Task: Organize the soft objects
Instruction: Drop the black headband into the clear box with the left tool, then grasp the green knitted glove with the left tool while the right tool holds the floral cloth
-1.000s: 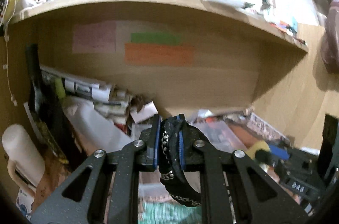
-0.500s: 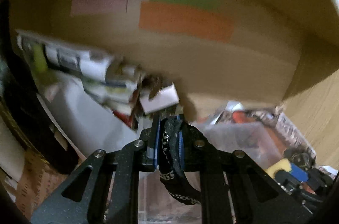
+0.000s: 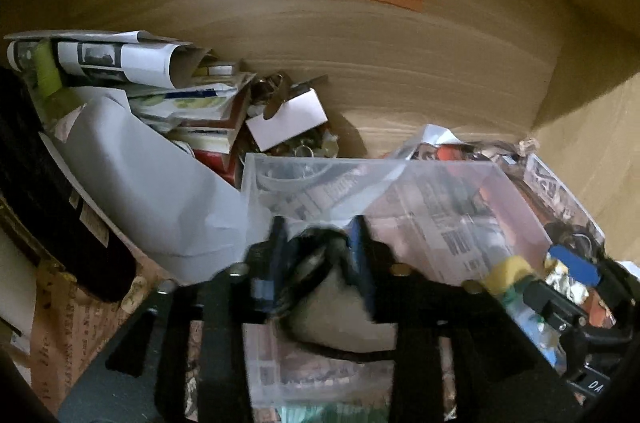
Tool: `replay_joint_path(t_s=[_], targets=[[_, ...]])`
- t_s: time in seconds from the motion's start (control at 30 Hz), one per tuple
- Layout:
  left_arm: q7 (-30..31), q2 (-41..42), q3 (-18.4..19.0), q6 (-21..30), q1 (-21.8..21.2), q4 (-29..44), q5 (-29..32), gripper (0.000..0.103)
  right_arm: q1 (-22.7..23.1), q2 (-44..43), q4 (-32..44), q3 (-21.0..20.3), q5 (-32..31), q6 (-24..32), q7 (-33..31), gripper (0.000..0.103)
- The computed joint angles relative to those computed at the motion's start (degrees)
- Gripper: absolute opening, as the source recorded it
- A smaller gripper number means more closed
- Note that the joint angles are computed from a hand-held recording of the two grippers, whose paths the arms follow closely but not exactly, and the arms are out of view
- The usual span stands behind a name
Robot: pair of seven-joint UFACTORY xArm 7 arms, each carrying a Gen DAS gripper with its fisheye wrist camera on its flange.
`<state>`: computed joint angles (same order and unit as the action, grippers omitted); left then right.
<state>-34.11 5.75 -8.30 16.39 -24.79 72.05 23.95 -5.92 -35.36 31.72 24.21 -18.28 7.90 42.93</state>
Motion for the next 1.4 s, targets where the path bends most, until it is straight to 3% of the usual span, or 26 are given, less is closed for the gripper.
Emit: replay_joint_path(t_s=[0.07, 0.3, 0.43, 0.57, 0.8, 1.0, 1.07, 1.17, 1.2, 1.27, 1.4], targets=[[-1.21, -1.82, 0.22, -1.09, -0.09, -1.93, 1.66, 0.057, -0.49, -1.73, -0.42, 0.84, -0.34, 0.29, 0.62, 0.065], [-1.82, -8.48, -1.79, -3.12, 2.48, -7.04, 2.96, 0.073, -0.92, -8.52, -2.08, 1.79, -0.20, 1.34, 1.89, 0.080], [-2.47, -13.54, -3.60, -5.15, 5.21, -11.94, 3.89, 0.090, -0.51, -12.93, -3.44, 1.85, -0.01, 3.04, 1.79, 0.087], [2.76, -16.97, -4.42, -5.36, 5.86, -16.28, -0.88, 0.095, 1.07, -15.01, -4.76, 1.17, 0.54, 5.38, 1.22, 0.088], [13.08, -18.72, -4.15, -2.26, 3.58, -21.27, -11.32, 0.095, 5.26, -17.43, -8.58, -1.25, 1.83, 10.91, 0.13, 0.088], [17.72, -16.60, -4.16, 0.97, 2.62, -22.06, -16.47, 0.094, 9.51, -17.11, -11.78, -5.42, 3.79, 13.67, -1.63, 0.088], [19.75, -15.51, -3.52, 1.91, 1.80, -21.82, -19.62, 0.088, 11.69, -15.89, -12.33, -7.87, 5.50, 14.29, -3.01, 0.087], [24.01, -14.44, -2.61, 3.48, 0.37, -21.34, -24.86, 0.072, 13.73, -14.10, -12.74, -10.13, 7.45, 14.33, -4.97, 0.078], [25.40, -14.25, -2.40, 3.70, -0.04, -21.39, -26.73, 0.068, 14.29, -13.51, -12.60, -10.49, 7.98, 14.75, -5.60, 0.071], [26.65, -13.94, -2.44, 3.20, -0.27, -21.73, -28.89, 0.059, 14.31, -12.89, -12.33, -9.96, 8.21, 15.44, -6.19, 0.067], [27.23, -13.70, -2.73, 2.18, -0.18, -22.20, -30.67, 0.052, 14.42, -13.19, -12.25, -8.82, 7.97, 16.33, -6.76, 0.047]])
